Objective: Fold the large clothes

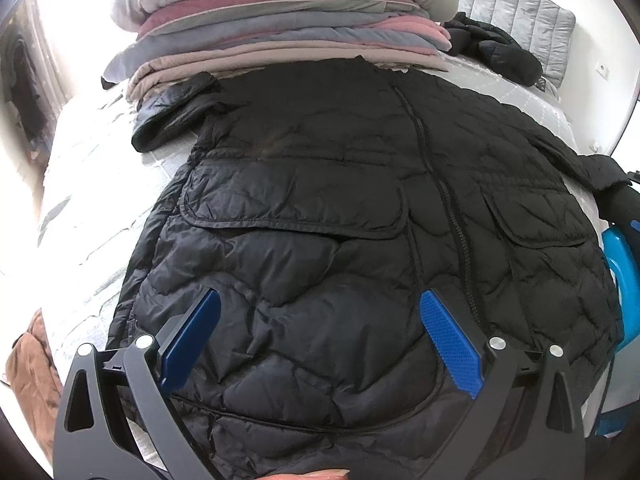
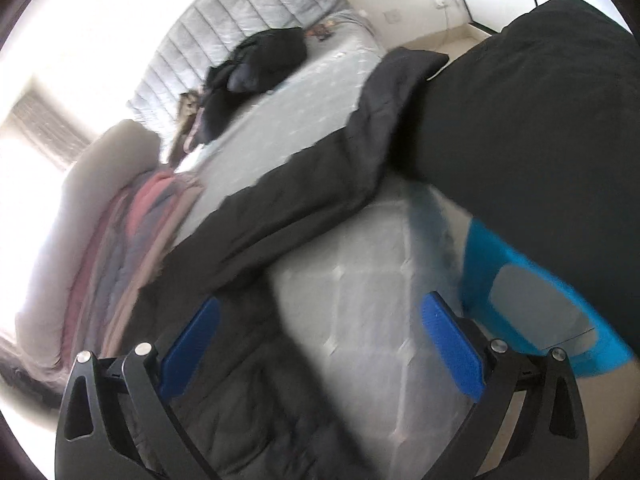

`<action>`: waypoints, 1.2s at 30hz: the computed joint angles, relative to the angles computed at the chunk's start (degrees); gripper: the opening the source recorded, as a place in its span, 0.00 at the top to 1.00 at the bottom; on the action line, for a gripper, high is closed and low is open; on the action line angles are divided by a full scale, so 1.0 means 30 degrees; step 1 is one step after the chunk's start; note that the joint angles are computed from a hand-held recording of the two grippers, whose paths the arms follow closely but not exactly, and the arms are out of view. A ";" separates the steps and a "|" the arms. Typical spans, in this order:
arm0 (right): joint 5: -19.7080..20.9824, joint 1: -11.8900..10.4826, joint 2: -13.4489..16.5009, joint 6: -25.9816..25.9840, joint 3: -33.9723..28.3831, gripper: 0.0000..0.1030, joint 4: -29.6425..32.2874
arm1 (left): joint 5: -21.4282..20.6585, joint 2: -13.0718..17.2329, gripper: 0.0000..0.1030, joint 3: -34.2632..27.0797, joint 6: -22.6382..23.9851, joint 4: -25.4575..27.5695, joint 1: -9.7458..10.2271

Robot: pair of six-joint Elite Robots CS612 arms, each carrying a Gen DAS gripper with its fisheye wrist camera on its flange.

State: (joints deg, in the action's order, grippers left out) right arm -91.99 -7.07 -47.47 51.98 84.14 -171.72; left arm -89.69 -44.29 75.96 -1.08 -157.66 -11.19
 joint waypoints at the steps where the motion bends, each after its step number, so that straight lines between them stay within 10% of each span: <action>1: 0.1029 -0.0177 0.0113 -0.0175 -0.0215 0.07 0.0718 | -0.0278 0.0062 0.06 -0.0121 0.0195 -0.0041 0.0120; 10: 0.9187 -0.0614 0.0034 -0.4264 0.2143 0.07 0.1106 | -0.2319 0.0737 0.06 -0.2309 -0.1613 0.2617 0.2353; 17: 1.2127 -0.0682 -0.0151 -0.3561 0.3742 0.06 -0.0881 | -0.3595 0.1400 0.06 -0.3266 -0.2917 0.4883 0.3596; 24: 1.5169 -0.0639 -0.0172 -0.3001 0.4845 0.07 -0.3051 | -0.8200 0.1985 0.06 -0.3665 -0.4098 0.6039 0.4748; 26: 1.5436 -0.0569 -0.0050 -0.2702 0.4835 0.12 -0.3587 | -0.9471 0.2215 0.06 -0.3715 -0.4311 0.6189 0.4915; 31: 1.5425 -0.0327 0.0009 -0.1986 0.5091 0.69 -0.4532 | -0.9753 0.2130 0.06 -0.3375 -0.4138 0.6020 0.4935; 34: 1.5424 -0.0311 0.0147 -0.1324 0.5113 0.82 -0.5122 | -1.3558 0.2525 0.06 -0.3692 -0.3408 0.7510 0.5110; 36: 1.5292 -0.0331 0.0106 -0.1367 0.5140 0.84 -0.5265 | -1.2797 0.2207 0.06 -0.3365 -0.1417 0.8081 0.4858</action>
State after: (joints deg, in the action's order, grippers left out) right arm -46.11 -8.06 -47.15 47.88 99.56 -187.51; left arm -128.08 -37.67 65.86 -5.33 -133.41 3.39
